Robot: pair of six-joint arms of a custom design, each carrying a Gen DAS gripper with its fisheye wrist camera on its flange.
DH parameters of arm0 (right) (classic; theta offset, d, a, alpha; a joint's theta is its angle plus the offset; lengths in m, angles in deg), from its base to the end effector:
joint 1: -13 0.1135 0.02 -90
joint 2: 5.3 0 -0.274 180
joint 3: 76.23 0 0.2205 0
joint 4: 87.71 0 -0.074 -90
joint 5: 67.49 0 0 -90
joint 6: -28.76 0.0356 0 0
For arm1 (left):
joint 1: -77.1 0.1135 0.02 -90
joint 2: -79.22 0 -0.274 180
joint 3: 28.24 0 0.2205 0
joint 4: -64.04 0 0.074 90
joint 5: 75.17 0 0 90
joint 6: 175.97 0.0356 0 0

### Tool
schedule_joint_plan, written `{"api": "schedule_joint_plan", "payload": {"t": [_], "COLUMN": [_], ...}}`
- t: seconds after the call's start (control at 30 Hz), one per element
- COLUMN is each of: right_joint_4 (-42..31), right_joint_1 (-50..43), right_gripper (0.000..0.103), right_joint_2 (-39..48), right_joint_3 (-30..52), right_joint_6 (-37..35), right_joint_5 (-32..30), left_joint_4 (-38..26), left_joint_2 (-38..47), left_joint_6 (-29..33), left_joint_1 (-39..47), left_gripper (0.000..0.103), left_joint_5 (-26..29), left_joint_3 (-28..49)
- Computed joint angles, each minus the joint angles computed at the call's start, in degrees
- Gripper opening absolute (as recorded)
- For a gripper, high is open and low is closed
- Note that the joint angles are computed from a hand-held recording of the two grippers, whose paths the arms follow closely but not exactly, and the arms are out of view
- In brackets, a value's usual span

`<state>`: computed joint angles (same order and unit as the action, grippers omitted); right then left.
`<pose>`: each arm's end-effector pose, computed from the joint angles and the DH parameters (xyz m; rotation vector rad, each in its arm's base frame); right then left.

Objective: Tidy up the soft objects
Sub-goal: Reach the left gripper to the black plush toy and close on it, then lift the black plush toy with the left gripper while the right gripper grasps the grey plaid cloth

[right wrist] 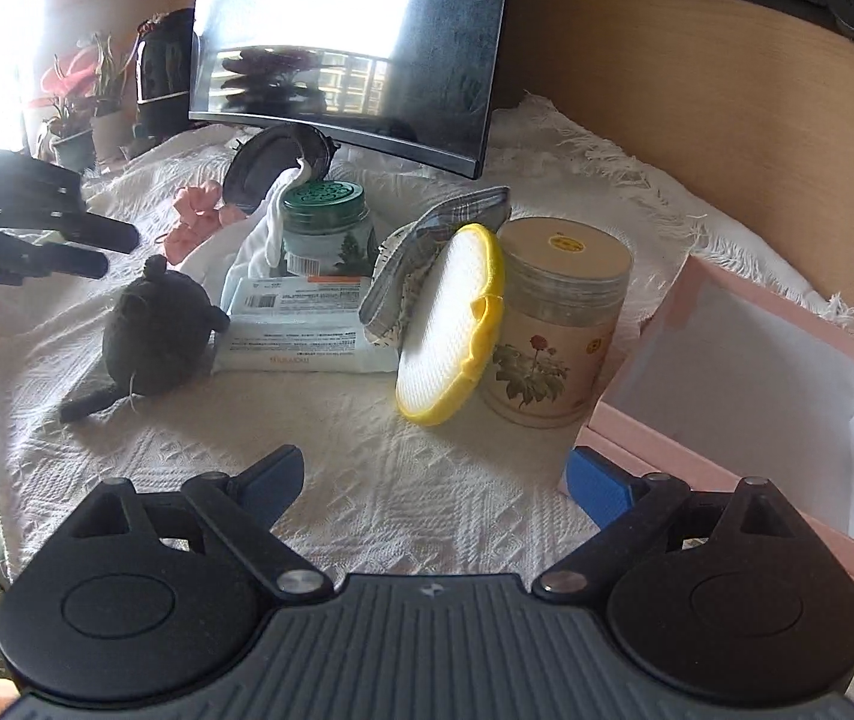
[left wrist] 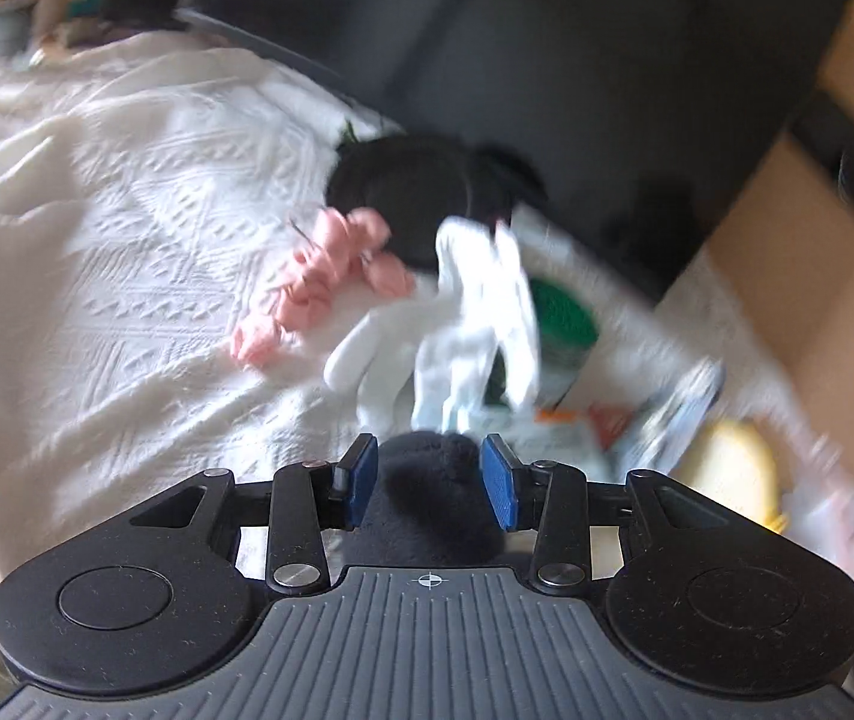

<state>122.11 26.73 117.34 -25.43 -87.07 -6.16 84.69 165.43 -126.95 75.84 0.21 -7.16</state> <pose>0.3016 0.0913 0.0643 -0.9903 2.0065 0.4607 0.1722 0.0052 0.1109 -0.9031 2.1337 -0.0729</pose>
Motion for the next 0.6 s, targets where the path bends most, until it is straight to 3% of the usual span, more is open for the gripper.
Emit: {"api": "schedule_joint_plan", "payload": {"t": [0.03,0.1,0.2,0.43,0.6], "right_joint_4": [-0.08,-0.53,-1.02,1.32,4.06], "right_joint_1": [-0.10,-0.20,-0.23,0.48,3.64], "right_gripper": [0.096,0.096,0.096,0.096,0.093], "right_joint_2": [-0.06,-0.30,-0.22,-0.27,-2.71], "right_joint_3": [-0.21,-0.38,-0.54,-2.05,-2.09], "right_joint_6": [-0.03,-0.05,-0.41,-0.26,0.36], "right_joint_5": [0.33,1.03,2.33,4.39,8.27], "left_joint_4": [-2.28,0.71,2.98,6.73,13.86], "left_joint_2": [2.30,5.87,9.37,15.86,20.02], "left_joint_6": [1.13,2.88,3.12,4.52,7.22], "left_joint_1": [-1.67,-4.39,-4.09,-2.03,4.66], "left_gripper": [0.043,0.058,0.064,0.070,0.073], "left_joint_5": [-1.61,-3.58,0.85,1.60,10.64], "left_joint_3": [1.83,1.74,2.59,4.51,3.21]}}
